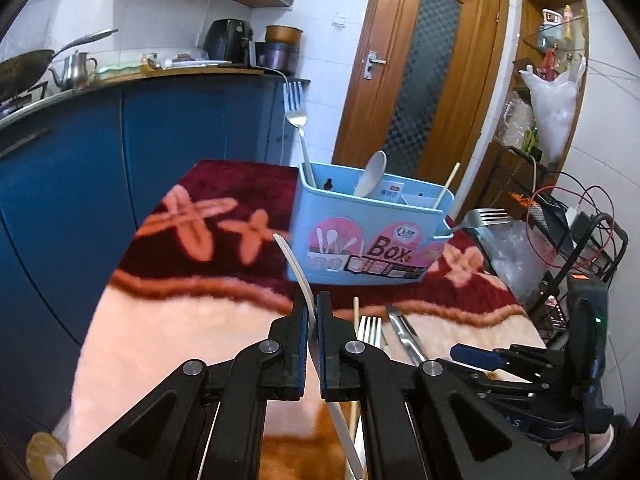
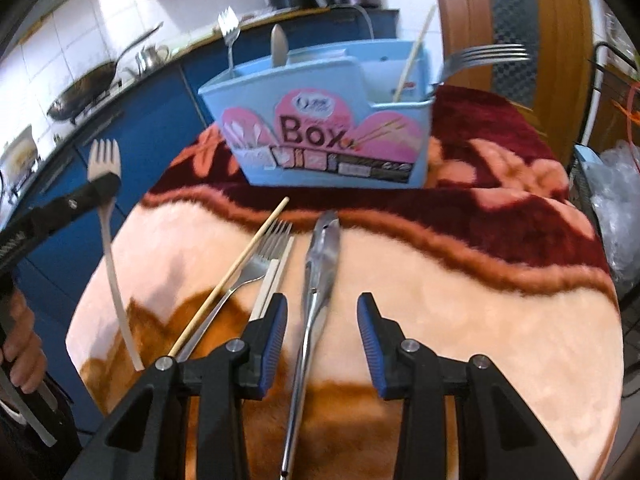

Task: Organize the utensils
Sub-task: 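Move the left tool back to the table and grasp a thin beige utensil, then grasp the silver knife with the right tool while the left tool lifts its utensil toward the caddy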

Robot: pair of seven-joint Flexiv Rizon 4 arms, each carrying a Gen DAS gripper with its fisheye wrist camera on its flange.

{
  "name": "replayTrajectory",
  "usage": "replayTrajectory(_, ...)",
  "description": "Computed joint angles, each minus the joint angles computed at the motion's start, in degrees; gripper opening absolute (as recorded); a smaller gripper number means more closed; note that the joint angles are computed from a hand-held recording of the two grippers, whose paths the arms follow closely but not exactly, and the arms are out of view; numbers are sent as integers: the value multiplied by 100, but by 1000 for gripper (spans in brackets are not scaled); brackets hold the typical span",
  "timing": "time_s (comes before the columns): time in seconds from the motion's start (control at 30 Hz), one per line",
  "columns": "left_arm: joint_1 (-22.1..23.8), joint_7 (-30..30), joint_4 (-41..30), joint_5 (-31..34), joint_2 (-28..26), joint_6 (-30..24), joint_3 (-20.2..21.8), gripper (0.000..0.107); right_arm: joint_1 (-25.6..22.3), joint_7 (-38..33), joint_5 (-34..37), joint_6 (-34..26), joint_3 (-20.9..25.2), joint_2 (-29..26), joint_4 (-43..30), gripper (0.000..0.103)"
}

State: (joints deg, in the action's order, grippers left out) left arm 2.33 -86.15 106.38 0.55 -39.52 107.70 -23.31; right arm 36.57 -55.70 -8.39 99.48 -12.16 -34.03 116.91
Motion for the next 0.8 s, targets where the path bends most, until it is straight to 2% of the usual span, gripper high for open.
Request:
replayTrajectory(0.17, -7, -11, 13, -28, 19, 6, 91, 4, -384, 3, -390, -750, 374, -61, -421, 39)
replayTrajectory(0.4, -118, 28, -67, -73, -25, 29, 248, 4, -1535, -398, -705, -2174, 1681, -260, -1272, 40)
replayTrajectory(0.5, -162, 41, -114, -74, -49, 91, 292, 4, -1703, -587, -664, -2533, 1905, -296, -1477, 40)
replayTrajectory(0.53, -178, 52, -142, -63, -61, 124, 304, 4, -1676, -595, -689, -2554, 1871, -295, -1482, 39)
replayTrajectory(0.63, -301, 78, -209, -79, -62, 171, 420, 4, -1499, -393, -816, -2337, 1612, -281, -1371, 25)
replayTrajectory(0.73, -289, 64, -228, -49, -56, 244, 375, 4, -1650, -221, -563, -1579, 1701, -273, -1120, 22)
replayTrajectory(0.8, -289, 51, -246, -8, -50, 312, 365, 4, -1654, -101, -384, -783, 1634, -234, -825, 22)
